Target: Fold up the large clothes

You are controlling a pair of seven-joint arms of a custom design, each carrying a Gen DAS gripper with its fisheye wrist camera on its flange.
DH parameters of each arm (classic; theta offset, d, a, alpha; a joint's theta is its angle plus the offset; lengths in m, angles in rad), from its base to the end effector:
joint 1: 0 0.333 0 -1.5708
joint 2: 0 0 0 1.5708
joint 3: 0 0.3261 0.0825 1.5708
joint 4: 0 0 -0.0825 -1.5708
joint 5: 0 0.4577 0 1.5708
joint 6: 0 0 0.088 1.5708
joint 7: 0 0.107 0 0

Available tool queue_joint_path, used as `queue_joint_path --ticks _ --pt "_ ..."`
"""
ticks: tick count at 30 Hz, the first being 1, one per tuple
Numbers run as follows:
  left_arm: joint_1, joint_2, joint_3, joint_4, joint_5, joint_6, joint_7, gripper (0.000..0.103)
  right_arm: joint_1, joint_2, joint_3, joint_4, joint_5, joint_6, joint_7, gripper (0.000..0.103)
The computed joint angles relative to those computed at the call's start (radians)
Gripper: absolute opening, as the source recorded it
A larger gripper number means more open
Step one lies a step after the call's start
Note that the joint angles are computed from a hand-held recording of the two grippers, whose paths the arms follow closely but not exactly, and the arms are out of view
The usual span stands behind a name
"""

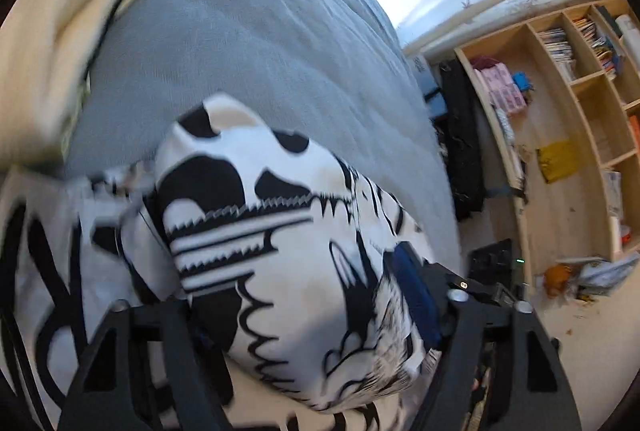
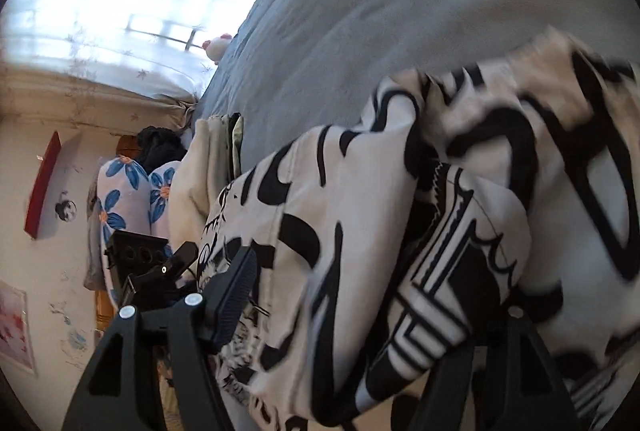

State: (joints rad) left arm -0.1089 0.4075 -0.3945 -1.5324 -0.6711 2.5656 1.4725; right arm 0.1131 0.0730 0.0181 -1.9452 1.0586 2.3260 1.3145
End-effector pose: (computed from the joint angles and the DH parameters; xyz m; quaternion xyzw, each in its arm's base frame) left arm 0.7187 -0.3301 0.4922 0.6778 -0.5933 0.4079 0.1490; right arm 0.6668 0.1033 0.4614 -0.5484 0.7127 0.1767 0.4001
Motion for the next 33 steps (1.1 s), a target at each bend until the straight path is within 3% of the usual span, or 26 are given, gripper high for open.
queue_joint_path --ticks 1,2,4,8,11,17,19,20,21,22,27,29,30,31,33 --pt "-0.025 0.016 0.024 0.029 0.053 0.014 -0.034 0.038 0.007 0.016 0.002 0.028 -0.048 0.028 -0.005 0.045" --pt "-0.036 0.021 0.037 0.041 0.090 0.030 -0.055 0.028 0.012 0.031 0.005 0.055 -0.085 0.051 -0.016 0.038" --pt "-0.046 0.040 0.047 0.072 0.141 0.072 -0.081 0.024 0.014 0.071 0.013 0.117 -0.108 0.079 -0.051 0.019" --pt "-0.062 0.093 0.057 0.147 0.250 0.140 -0.136 0.015 0.008 0.127 0.032 0.204 -0.118 0.148 -0.098 0.014" --pt "-0.055 0.108 0.042 0.151 0.285 0.179 -0.179 0.015 -0.003 0.162 0.043 0.249 -0.119 0.161 -0.096 0.014" --pt "0.028 0.081 -0.042 0.055 0.201 0.151 -0.187 0.014 -0.051 0.153 0.047 0.217 -0.099 -0.007 -0.056 0.018" --pt "0.075 0.065 -0.097 0.012 0.103 0.148 -0.121 0.015 -0.059 0.110 0.048 0.162 -0.063 -0.048 -0.103 0.044" --pt "0.093 0.059 -0.117 0.000 0.056 0.143 -0.083 0.016 -0.052 0.075 0.046 0.120 -0.064 -0.042 -0.131 0.051" --pt "0.096 0.052 -0.121 -0.011 0.029 0.138 -0.059 0.018 -0.042 0.055 0.042 0.097 -0.073 -0.032 -0.145 0.058" --pt "0.095 0.042 -0.120 -0.020 0.011 0.129 -0.040 0.023 -0.031 0.028 0.039 0.065 -0.084 -0.022 -0.171 0.060" --pt "0.040 0.017 -0.065 -0.030 0.002 0.116 -0.036 0.026 0.015 0.009 0.024 0.028 -0.169 -0.037 -0.166 0.059" --pt "0.013 0.006 -0.043 -0.029 0.028 0.122 -0.053 0.011 0.030 0.003 0.027 0.024 -0.168 -0.019 -0.183 0.027" --pt "-0.024 -0.003 -0.004 -0.023 0.099 0.117 -0.106 0.008 0.037 0.001 0.028 0.029 -0.187 -0.022 -0.176 0.002" --pt "-0.063 -0.015 0.041 -0.017 0.187 0.096 -0.179 0.007 0.039 -0.005 0.027 0.028 -0.178 -0.030 -0.176 0.001" --pt "-0.076 -0.027 0.054 -0.009 0.242 0.063 -0.230 0.005 0.038 -0.036 0.022 0.009 -0.113 -0.038 -0.187 0.001"
